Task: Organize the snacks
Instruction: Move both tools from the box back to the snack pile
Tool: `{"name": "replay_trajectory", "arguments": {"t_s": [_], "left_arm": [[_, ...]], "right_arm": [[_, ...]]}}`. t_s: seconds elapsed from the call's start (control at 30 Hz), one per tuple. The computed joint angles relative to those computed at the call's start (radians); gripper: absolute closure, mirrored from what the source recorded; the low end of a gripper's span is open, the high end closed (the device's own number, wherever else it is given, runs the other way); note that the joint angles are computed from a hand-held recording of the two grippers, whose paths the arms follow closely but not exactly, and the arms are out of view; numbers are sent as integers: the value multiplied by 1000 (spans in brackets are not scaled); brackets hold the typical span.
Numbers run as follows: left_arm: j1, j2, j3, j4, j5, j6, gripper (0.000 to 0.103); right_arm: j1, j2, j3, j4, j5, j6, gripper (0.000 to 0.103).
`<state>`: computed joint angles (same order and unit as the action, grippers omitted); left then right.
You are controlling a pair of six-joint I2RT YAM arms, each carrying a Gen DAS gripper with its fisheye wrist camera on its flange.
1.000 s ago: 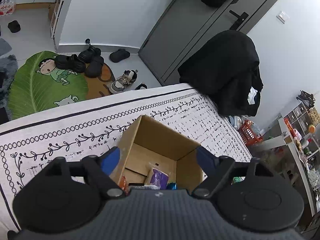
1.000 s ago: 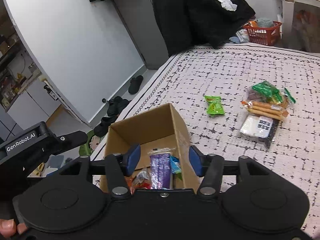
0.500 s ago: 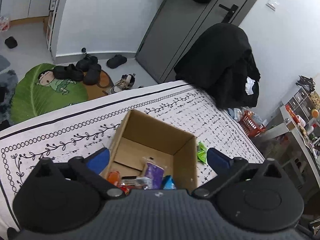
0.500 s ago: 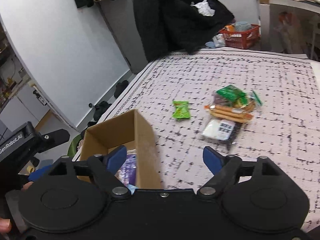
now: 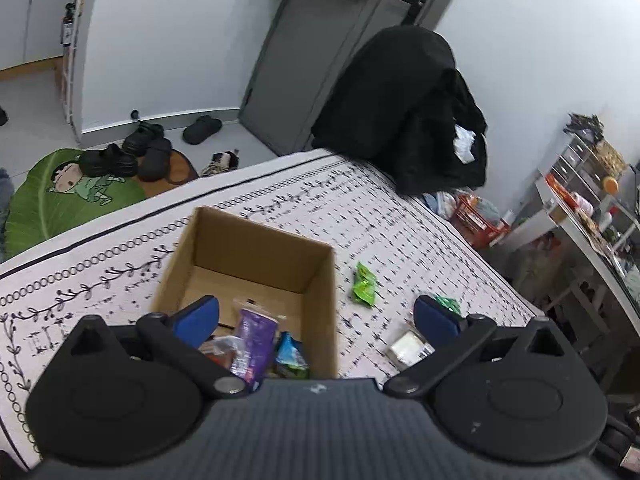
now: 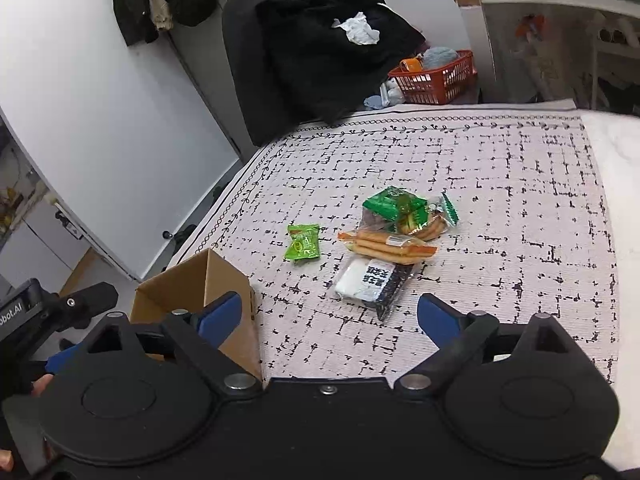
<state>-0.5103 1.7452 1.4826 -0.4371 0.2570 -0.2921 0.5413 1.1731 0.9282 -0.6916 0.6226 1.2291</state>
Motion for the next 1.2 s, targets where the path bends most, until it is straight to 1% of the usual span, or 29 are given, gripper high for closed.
{"name": "replay_trajectory", "arguments": {"t_s": [0.23, 0.3, 0.4, 0.6, 0.67, 0.87, 1.0, 1.13, 1.2], "left_arm": [[-70, -6, -2, -7, -16, -1, 0], [-93, 1, 10, -27, -35, -31, 0], [-132, 8, 13, -40, -74, -67, 0], [-202, 12, -3, -21, -148, -106, 0], [-221, 21, 1, -13, -168, -112, 1], [-279, 63, 29, -5, -215, -133, 3], [-303, 107, 63, -17, -227, -151, 4], [-327, 177, 124, -35, -251, -174, 10], [-337, 211, 153, -43, -260, -185, 13]], "right_arm": [[-79, -135, -134, 68, -43, -57, 6], [-108, -177, -183, 94, -62, -48, 6], [-145, -233, -263, 172, -100, -37, 6], [-237, -291, -362, 290, -169, -57, 6], [-267, -298, -384, 316, -186, -72, 6], [-375, -300, -441, 409, -291, -121, 8], [-435, -286, -464, 458, -355, -152, 8], [-491, -269, -479, 502, -411, -180, 9], [-515, -262, -487, 522, -435, -196, 12]]}}
